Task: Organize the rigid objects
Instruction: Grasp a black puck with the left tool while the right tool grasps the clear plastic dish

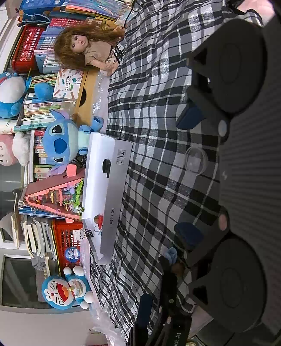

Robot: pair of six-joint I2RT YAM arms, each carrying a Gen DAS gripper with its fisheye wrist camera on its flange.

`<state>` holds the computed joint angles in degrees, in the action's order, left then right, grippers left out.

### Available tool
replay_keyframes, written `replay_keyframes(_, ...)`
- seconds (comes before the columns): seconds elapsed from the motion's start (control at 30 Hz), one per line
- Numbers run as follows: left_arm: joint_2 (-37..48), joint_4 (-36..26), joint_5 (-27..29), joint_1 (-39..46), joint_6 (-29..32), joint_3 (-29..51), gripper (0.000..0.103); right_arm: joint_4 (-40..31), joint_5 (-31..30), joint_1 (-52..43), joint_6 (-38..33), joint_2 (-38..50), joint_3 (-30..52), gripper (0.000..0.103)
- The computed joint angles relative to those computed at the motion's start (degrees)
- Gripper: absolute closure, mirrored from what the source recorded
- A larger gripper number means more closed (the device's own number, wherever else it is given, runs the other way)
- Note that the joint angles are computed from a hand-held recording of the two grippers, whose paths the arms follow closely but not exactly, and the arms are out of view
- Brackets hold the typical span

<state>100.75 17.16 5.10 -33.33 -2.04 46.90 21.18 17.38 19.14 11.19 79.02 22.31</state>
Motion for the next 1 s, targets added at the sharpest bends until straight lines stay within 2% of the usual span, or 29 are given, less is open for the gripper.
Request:
replay_keyframes(0.23, 0.5, 0.2, 1.2, -0.3, -0.2, -0.1, 0.029, -0.2, 0.1, 0.1, 0.9, -0.2, -0.4, 0.015)
replay_keyframes(0.4, 1.8, -0.1, 5.7, 0.5, -3.9, 1.5, 0.035, 1.1, 1.0, 0.4, 3.0, -1.2, -2.0, 0.024)
replay_keyframes(0.53, 2.8, 0.5, 4.2, 0.0, -5.1, 2.3, 0.048, 1.2, 1.7, 0.7, 4.6, -1.9, -3.1, 0.030)
replay_keyframes(0.67, 3.2, 0.7, 3.4, 0.1, -6.1, 2.6, 0.069, 0.7, 1.9, 0.7, 5.2, -1.9, -3.4, 0.038)
replay_keyframes(0.73, 3.3, 1.0, 3.6, 0.4, -6.4, 2.7, 0.073, 0.8, 2.0, 0.8, 5.4, -1.8, -3.4, 0.043)
replay_keyframes(0.9, 3.3, 1.8, 1.8, 0.8, -7.4, 2.6, 0.073, 2.8, 3.1, 1.6, 6.7, -1.2, -3.8, 0.063)
replay_keyframes(1.0, 3.3, 2.6, -1.5, 0.4, -6.8, 2.4, 0.074, 3.9, 3.7, 2.3, 7.3, -0.2, -3.6, 0.065)
